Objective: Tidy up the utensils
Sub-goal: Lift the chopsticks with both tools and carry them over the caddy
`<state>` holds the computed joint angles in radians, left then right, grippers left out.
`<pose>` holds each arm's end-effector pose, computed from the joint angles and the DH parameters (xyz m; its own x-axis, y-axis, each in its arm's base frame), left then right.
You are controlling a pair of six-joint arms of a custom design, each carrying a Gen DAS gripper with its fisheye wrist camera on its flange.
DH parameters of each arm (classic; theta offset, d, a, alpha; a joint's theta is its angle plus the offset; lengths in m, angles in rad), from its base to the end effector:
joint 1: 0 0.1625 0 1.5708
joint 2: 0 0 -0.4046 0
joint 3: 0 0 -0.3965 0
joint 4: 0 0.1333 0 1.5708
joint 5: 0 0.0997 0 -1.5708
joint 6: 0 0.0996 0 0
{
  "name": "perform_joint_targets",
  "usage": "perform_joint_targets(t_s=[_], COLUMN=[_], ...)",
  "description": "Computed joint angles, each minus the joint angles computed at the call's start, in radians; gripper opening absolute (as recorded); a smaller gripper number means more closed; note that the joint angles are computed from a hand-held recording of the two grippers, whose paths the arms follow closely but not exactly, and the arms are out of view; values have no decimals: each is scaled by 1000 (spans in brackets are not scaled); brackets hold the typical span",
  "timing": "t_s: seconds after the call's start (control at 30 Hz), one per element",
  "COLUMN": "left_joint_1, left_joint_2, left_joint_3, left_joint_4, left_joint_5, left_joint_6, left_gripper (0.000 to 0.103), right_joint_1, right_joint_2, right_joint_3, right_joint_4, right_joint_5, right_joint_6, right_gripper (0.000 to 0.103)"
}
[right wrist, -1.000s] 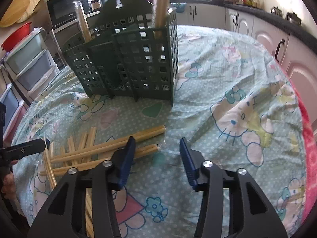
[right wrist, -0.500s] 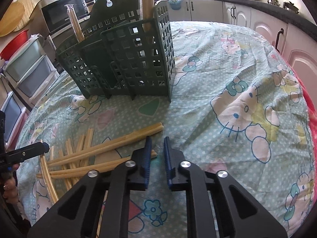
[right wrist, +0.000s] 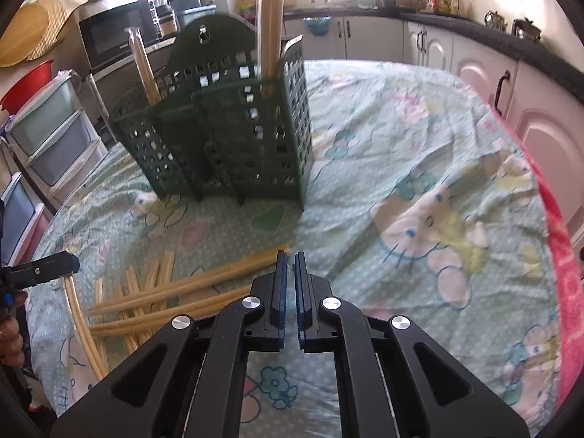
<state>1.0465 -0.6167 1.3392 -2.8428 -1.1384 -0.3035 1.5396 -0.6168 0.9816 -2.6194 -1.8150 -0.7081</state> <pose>-0.2288 -0.7453 0.1093 -0.9822 0.0323 -0.1849 0.1397 0.7837 -0.6052 0.0830 -0.8418 0.2431 -0.7488 -0.3650 0.5532 -0.6093 0.7075 -0.3580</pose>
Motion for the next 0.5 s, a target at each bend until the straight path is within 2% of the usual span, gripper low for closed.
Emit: perform_joint_targets(t_s=[0.3,0.5], left_joint_1=[-16,-36], left_joint_2=[-13,-7], left_joint_3=[2,-20], left_joint_4=[-49,-75], left_joint_5=[-3,-22], left_joint_6=[40,81], left_gripper=[8,6], right_joint_1=[7,22], right_joint_2=[-42,-88], right_joint_3=[35,89], right_joint_4=[-60,-91], right_joint_5=[28,77], right_joint_6=[-23,-57], right_gripper=[4,4])
